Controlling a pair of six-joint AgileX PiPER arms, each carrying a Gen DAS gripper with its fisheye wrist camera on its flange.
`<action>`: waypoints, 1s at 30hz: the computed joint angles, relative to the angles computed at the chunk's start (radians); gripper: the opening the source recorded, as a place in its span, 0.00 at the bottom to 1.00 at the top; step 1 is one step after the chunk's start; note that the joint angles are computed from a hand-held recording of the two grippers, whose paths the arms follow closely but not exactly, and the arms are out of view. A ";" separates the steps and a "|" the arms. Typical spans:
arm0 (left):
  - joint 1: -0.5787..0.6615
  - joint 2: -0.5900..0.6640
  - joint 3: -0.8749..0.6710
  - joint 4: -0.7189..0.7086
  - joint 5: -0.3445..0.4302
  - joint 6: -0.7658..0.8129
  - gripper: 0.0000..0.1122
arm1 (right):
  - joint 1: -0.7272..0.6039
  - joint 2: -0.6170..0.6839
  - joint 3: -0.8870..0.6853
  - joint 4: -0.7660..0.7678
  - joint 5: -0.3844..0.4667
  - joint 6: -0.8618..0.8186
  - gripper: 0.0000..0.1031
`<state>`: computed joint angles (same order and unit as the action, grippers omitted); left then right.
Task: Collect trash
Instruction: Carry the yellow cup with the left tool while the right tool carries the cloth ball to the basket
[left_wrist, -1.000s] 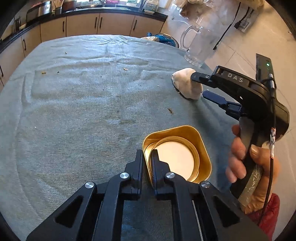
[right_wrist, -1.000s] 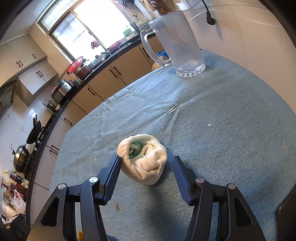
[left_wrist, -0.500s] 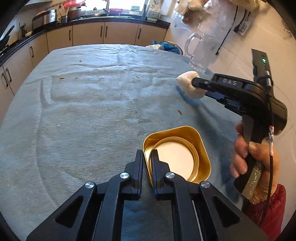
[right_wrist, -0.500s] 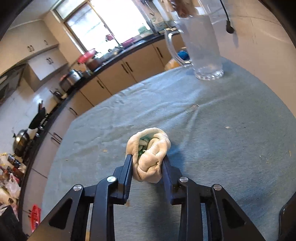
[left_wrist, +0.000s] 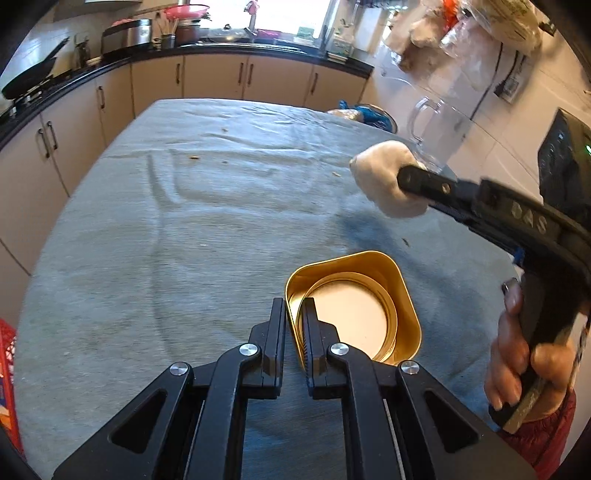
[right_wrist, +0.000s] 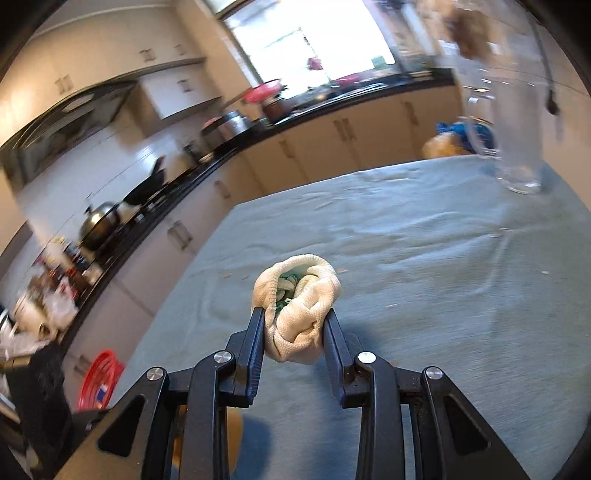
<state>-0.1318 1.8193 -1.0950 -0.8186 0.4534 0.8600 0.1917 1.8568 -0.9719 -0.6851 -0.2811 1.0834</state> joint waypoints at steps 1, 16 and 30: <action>0.012 -0.006 0.004 -0.005 0.000 0.005 0.07 | 0.011 0.002 -0.003 -0.002 0.001 -0.007 0.31; 0.202 -0.160 0.133 -0.129 -0.005 0.186 0.07 | 0.117 -0.047 0.027 0.093 -0.023 -0.191 0.31; 0.556 -0.246 0.164 -0.237 0.167 0.378 0.07 | 0.308 -0.046 -0.061 0.279 0.096 -0.354 0.31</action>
